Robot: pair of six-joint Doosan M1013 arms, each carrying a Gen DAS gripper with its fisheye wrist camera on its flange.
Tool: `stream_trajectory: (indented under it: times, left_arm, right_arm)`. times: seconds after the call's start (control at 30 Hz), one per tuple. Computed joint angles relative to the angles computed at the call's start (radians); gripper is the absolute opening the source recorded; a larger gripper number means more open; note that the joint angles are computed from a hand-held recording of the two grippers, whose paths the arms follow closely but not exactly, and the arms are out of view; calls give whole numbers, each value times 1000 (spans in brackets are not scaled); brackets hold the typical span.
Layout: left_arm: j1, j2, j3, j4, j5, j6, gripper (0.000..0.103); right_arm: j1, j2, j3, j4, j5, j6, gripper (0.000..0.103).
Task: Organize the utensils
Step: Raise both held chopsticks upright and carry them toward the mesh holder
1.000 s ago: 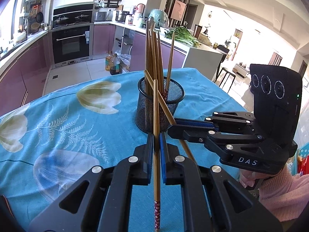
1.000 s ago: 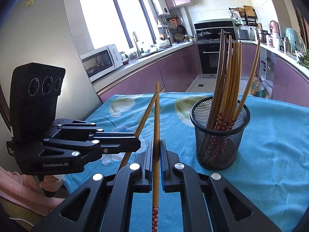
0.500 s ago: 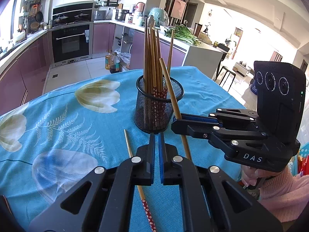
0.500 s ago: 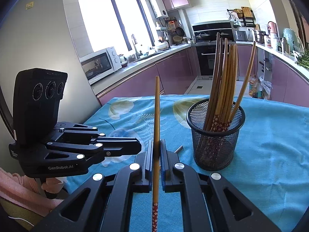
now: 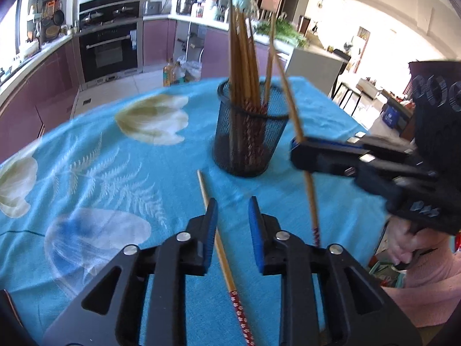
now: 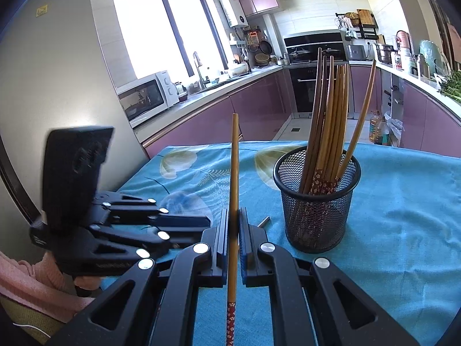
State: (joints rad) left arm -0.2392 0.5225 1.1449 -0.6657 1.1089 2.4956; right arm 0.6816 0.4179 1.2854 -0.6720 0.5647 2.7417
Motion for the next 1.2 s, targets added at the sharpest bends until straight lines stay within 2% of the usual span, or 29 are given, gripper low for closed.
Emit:
stream_trajectory:
  times: [0.23, 0.3, 0.47, 0.53, 0.63, 0.8, 1.2]
  left_arm:
    - [-35, 39, -15, 140, -42, -84, 22]
    - [-42, 47, -22, 155, -43, -90, 21]
    - [-64, 44, -12, 204, -102, -94, 21]
    - [-69, 43, -8, 211, -116, -97, 12]
    - [-71, 41, -4, 210, -124, -106, 7]
    - [-63, 33, 2, 186, -114, -108, 7]
    - [-10, -8, 0, 10, -70, -37, 7]
  right_arm:
    - [-3, -5, 12, 13, -1, -1, 6]
    - [-6, -8, 18, 17, -3, 1, 6]
    - [-9, -7, 20, 28, -4, -1, 6]
    - [-10, -7, 20, 30, -5, -1, 6]
    - [-10, -6, 20, 25, -5, 8, 6]
    - [-10, -8, 21, 7, -3, 28, 6]
    - [-2, -19, 37, -67, -7, 96, 6]
